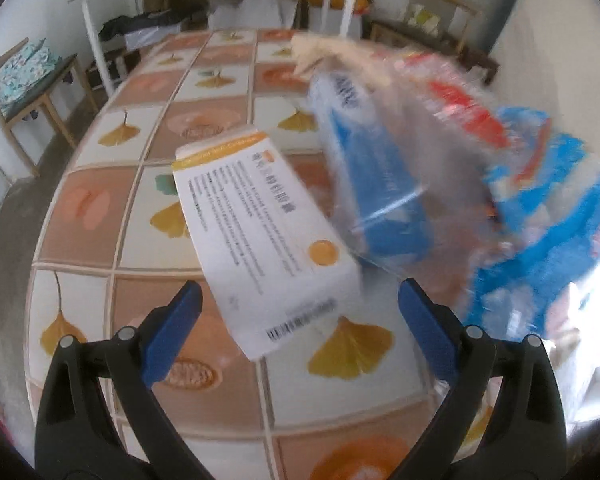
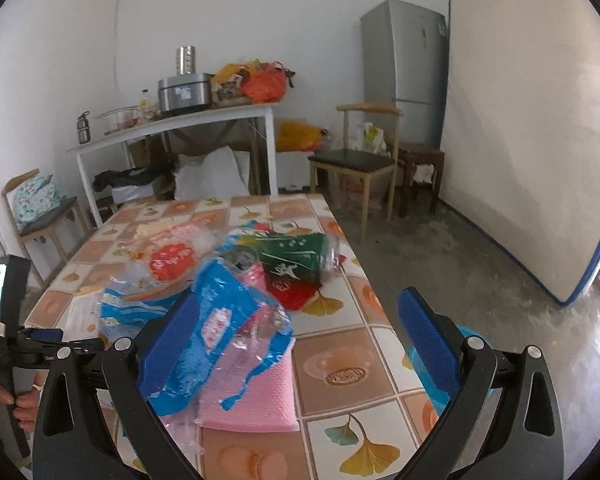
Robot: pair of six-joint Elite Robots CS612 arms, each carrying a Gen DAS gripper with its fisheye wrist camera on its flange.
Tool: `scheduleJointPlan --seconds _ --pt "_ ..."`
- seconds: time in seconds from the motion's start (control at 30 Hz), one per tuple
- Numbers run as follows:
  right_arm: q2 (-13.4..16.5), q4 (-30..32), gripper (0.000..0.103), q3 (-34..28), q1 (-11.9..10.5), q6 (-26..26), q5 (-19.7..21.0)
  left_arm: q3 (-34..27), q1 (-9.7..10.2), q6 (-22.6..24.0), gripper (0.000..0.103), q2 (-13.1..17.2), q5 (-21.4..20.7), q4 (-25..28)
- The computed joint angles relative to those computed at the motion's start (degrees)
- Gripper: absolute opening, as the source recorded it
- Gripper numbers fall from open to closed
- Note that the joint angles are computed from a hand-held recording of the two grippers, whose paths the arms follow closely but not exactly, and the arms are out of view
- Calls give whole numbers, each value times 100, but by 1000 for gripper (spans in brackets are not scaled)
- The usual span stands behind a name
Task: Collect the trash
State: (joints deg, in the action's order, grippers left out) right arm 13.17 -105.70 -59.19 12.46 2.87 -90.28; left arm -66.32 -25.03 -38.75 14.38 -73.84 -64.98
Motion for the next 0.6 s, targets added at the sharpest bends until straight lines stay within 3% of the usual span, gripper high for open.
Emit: scheduleJointPlan --seconds 0.13,0.2,0.23,0.53,0.57,0.6 --pt "13 50 97 5 -8 50 -12 -58 89 -294 93 65 -219 -25" --pt "17 79 97 1 -13 52 -3 -151 131 -445 73 107 -325 -29" --pt "21 94 97 -4 -17 63 10 -202 128 -475 69 112 -277 41" --pt "48 226 97 -116 -58 126 127 -924 112 -737 70 331 -404 642" --pt "52 247 97 -135 -66 147 137 -973 120 -741 71 345 -464 653" --pt "63 277 97 -167 -77 171 152 -1032 139 -793 79 358 -546 683"
